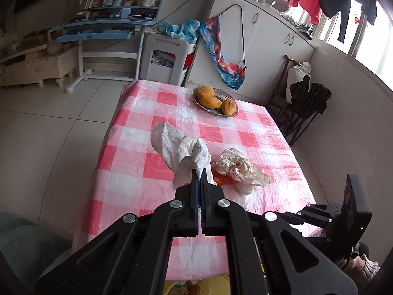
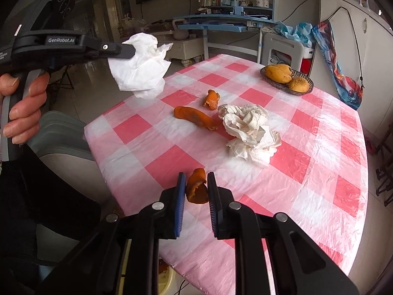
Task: Collect trash
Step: 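Carry the sweet potato and tissue to the yellow bucket and release both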
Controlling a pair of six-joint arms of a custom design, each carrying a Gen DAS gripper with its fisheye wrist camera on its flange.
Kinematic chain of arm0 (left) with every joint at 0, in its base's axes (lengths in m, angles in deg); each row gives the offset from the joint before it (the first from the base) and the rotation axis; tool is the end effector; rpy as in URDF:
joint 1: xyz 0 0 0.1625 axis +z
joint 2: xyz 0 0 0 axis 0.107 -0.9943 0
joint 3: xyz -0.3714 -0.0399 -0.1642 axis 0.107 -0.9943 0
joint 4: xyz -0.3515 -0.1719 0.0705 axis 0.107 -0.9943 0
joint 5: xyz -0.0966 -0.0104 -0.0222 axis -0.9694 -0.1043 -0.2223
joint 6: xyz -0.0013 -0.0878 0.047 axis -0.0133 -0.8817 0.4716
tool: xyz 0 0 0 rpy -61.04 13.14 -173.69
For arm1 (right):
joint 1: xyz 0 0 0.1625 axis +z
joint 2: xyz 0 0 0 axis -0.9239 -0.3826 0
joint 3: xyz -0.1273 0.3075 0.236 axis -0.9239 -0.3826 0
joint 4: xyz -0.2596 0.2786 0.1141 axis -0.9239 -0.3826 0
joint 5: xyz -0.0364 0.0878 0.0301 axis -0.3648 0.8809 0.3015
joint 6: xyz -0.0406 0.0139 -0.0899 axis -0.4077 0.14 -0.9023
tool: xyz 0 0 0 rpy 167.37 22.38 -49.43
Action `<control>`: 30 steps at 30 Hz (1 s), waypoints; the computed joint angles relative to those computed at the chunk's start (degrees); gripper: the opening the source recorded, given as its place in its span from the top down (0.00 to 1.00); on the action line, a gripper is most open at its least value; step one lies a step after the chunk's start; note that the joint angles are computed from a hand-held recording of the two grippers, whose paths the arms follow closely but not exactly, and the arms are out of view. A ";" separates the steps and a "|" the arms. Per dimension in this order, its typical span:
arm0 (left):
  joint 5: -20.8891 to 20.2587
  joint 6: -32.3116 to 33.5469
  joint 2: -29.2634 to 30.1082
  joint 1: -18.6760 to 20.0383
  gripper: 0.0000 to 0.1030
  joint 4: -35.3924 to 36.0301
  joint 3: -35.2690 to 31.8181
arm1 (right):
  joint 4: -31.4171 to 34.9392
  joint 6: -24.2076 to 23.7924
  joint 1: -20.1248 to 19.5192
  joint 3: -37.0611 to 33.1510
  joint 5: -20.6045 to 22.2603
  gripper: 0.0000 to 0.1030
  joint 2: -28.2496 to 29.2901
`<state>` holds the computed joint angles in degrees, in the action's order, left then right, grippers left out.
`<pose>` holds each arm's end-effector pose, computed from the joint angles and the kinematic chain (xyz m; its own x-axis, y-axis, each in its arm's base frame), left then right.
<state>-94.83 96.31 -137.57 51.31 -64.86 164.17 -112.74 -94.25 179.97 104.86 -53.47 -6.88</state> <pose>-0.0280 -0.3672 0.3946 -0.8017 0.4292 -0.4160 0.5827 0.7165 -0.3835 0.2595 -0.4269 0.0516 -0.6928 -0.3227 0.6448 -0.6266 0.7121 -0.3168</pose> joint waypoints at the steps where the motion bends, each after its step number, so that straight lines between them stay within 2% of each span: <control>1: -0.13 0.24 -0.94 -0.02 0.98 0.91 0.22 | -0.21 0.07 -0.02 0.11 -0.01 0.82 -0.02; 3: 1.12 -0.80 1.31 -0.57 0.98 -1.56 1.30 | -0.31 0.34 -0.18 0.30 -0.27 0.82 0.00; 4: 0.58 0.12 0.10 -0.51 0.98 -0.26 1.47 | -0.16 0.49 -0.27 0.40 -0.61 0.82 0.02; 5: 2.21 -1.33 1.28 -1.49 0.98 -1.36 2.15 | 0.04 0.55 -0.30 0.53 -1.07 0.82 0.08; 6: 1.51 -0.41 0.56 -1.34 0.98 -0.29 2.20 | 0.84 0.73 -0.37 0.43 -1.78 0.82 0.25; 10: 3.93 -1.21 6.48 -3.21 0.98 -4.77 3.12 | 5.28 1.70 -0.91 0.03 -4.22 0.82 1.20; 12: 4.03 -1.10 7.39 -3.80 0.98 -5.27 3.19 | 4.85 1.91 -1.12 0.33 -3.66 0.82 1.01; 13: 3.82 -0.63 9.87 -3.38 0.98 -7.47 2.81 | 4.88 2.04 -1.22 0.43 -3.40 0.82 0.83; 19: 2.38 -0.57 12.32 -2.72 0.98 -9.83 1.77 | 5.43 2.52 -1.62 2.40 4.79 0.83 -1.81; 24: 1.70 -0.77 11.78 -2.67 0.98 -9.32 2.14 | 9.31 -0.98 0.39 3.34 13.03 0.84 -3.41; 27: 2.27 -0.81 10.97 -3.39 0.98 -8.26 3.16 | 14.39 -1.97 1.57 3.12 15.55 0.84 -3.13; 30: 2.73 -1.19 10.06 -4.14 0.98 -7.18 4.31 | 19.87 -2.07 2.46 2.49 15.51 0.84 -2.28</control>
<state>-92.09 95.12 -127.51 47.17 -72.04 168.48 -92.87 -96.32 182.43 107.36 -37.96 -9.16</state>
